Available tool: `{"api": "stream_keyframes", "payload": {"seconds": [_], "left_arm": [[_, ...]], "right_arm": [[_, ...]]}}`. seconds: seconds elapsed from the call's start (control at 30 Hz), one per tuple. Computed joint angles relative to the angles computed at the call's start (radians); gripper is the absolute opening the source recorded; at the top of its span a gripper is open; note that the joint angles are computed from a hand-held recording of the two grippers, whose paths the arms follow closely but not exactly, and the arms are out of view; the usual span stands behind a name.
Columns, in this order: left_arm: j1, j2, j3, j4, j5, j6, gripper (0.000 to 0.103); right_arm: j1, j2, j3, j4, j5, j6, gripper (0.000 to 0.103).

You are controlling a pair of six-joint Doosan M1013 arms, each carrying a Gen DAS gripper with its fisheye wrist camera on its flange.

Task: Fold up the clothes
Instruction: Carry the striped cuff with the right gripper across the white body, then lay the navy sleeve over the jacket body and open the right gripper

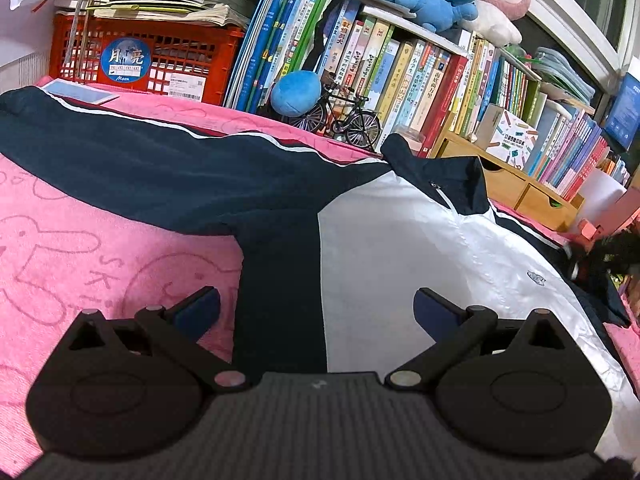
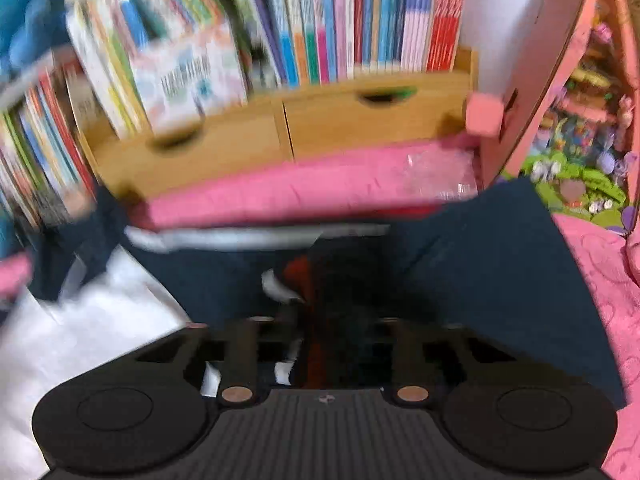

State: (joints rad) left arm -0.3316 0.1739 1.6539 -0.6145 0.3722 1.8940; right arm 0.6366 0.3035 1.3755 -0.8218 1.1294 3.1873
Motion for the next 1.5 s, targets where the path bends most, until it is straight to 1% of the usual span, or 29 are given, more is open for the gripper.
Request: {"api": "stream_keyframes", "payload": {"seconds": [0.07, 0.13, 0.27, 0.37, 0.4, 0.43, 0.53, 0.6, 0.63, 0.7, 0.73, 0.77, 0.8, 0.83, 0.87, 0.9, 1.0, 1.03, 1.07, 1.1, 1.13, 1.17, 1.2, 1.27, 1.3, 1.37, 1.4, 1.43, 1.5], "left_arm": [[0.003, 0.0, 0.003, -0.025, -0.001, 0.017, 0.103], [0.005, -0.001, 0.005, -0.049, -0.003, 0.033, 0.103], [0.008, -0.001, 0.007, -0.079, -0.004, 0.053, 0.103], [0.01, -0.001, 0.008, -0.092, -0.004, 0.063, 0.103], [0.01, 0.0, 0.008, -0.095, -0.004, 0.065, 0.103], [0.01, 0.0, 0.007, -0.096, -0.003, 0.065, 0.103], [0.011, 0.001, 0.005, -0.089, -0.001, 0.06, 0.103], [0.011, 0.0, 0.005, -0.083, 0.001, 0.057, 0.103], [0.011, 0.0, 0.004, -0.08, 0.002, 0.055, 0.103], [0.011, 0.0, 0.003, -0.073, 0.003, 0.05, 0.103], [0.01, 0.0, 0.003, -0.068, 0.003, 0.046, 0.103], [0.01, 0.0, 0.003, -0.064, 0.003, 0.043, 0.103], [0.01, 0.0, 0.002, -0.06, 0.003, 0.04, 0.103], [0.01, 0.0, 0.001, -0.058, 0.004, 0.037, 0.103], [0.01, 0.0, 0.001, -0.058, 0.004, 0.037, 0.103], [0.011, 0.0, 0.001, -0.061, 0.004, 0.038, 0.103], [0.012, 0.0, 0.001, -0.07, 0.005, 0.044, 0.103], [0.012, 0.0, 0.001, -0.075, 0.005, 0.047, 0.103], [0.014, 0.0, 0.002, -0.084, 0.006, 0.054, 0.103], [0.015, 0.0, 0.003, -0.094, 0.006, 0.061, 0.103], [0.017, 0.0, 0.004, -0.108, 0.006, 0.071, 0.103], [0.018, 0.0, 0.005, -0.122, 0.006, 0.08, 0.103], [0.02, 0.0, 0.006, -0.136, 0.007, 0.09, 0.103], [0.023, 0.0, 0.007, -0.163, 0.007, 0.108, 0.103], [0.024, 0.0, 0.009, -0.171, 0.006, 0.112, 0.103], [0.024, -0.004, 0.015, -0.175, -0.013, 0.096, 0.103], [0.024, -0.006, 0.019, -0.176, -0.026, 0.085, 0.103], [0.027, -0.008, 0.021, -0.185, -0.03, 0.079, 0.103], [0.042, -0.005, 0.003, -0.205, 0.009, 0.065, 0.103]], "right_arm": [[0.007, -0.024, 0.003, -0.053, -0.094, 0.101, 0.019], [0.01, -0.029, -0.015, -0.079, -0.186, 0.121, 0.019], [0.01, 0.011, -0.085, -0.038, -0.338, 0.045, 0.019], [0.002, 0.082, -0.167, 0.083, -0.452, -0.119, 0.019], [0.0, 0.115, -0.205, 0.141, -0.474, -0.196, 0.019], [0.0, 0.15, -0.246, 0.205, -0.47, -0.279, 0.019], [0.003, 0.242, -0.356, 0.38, -0.411, -0.481, 0.019], [0.0, 0.273, -0.384, 0.501, -0.398, -0.584, 0.021], [0.0, 0.279, -0.388, 0.538, -0.394, -0.62, 0.025], [0.007, 0.264, -0.368, 0.553, -0.401, -0.655, 0.037], [0.014, 0.254, -0.355, 0.523, -0.401, -0.656, 0.047], [0.028, 0.247, -0.351, 0.44, -0.369, -0.664, 0.062], [0.052, 0.247, -0.358, 0.31, -0.305, -0.671, 0.071], [0.076, 0.248, -0.362, 0.189, -0.242, -0.69, 0.088], [0.096, 0.25, -0.36, 0.089, -0.195, -0.731, 0.094], [0.108, 0.254, -0.356, 0.042, -0.171, -0.794, 0.094], [0.118, 0.285, -0.378, 0.044, -0.107, -0.929, 0.094], [0.116, 0.3, -0.393, 0.055, -0.08, -0.95, 0.087], [0.111, 0.305, -0.392, 0.052, -0.081, -0.933, 0.071], [0.106, 0.304, -0.386, 0.05, -0.097, -0.886, 0.042], [0.1, 0.309, -0.401, 0.072, -0.086, -0.858, 0.011], [0.096, 0.31, -0.408, 0.078, -0.092, -0.829, 0.012], [0.095, 0.301, -0.395, 0.076, -0.139, -0.812, 0.012], [0.086, 0.274, -0.357, 0.112, -0.286, -0.827, 0.012], [0.082, 0.271, -0.351, 0.143, -0.339, -0.859, 0.012], [0.081, 0.277, -0.359, 0.211, -0.389, -0.954, 0.013], [0.081, 0.283, -0.368, 0.244, -0.391, -0.999, 0.014], [0.081, 0.294, -0.383, 0.27, -0.366, -1.035, 0.016], [0.084, 0.31, -0.405, 0.303, -0.324, -1.084, 0.03]]}}
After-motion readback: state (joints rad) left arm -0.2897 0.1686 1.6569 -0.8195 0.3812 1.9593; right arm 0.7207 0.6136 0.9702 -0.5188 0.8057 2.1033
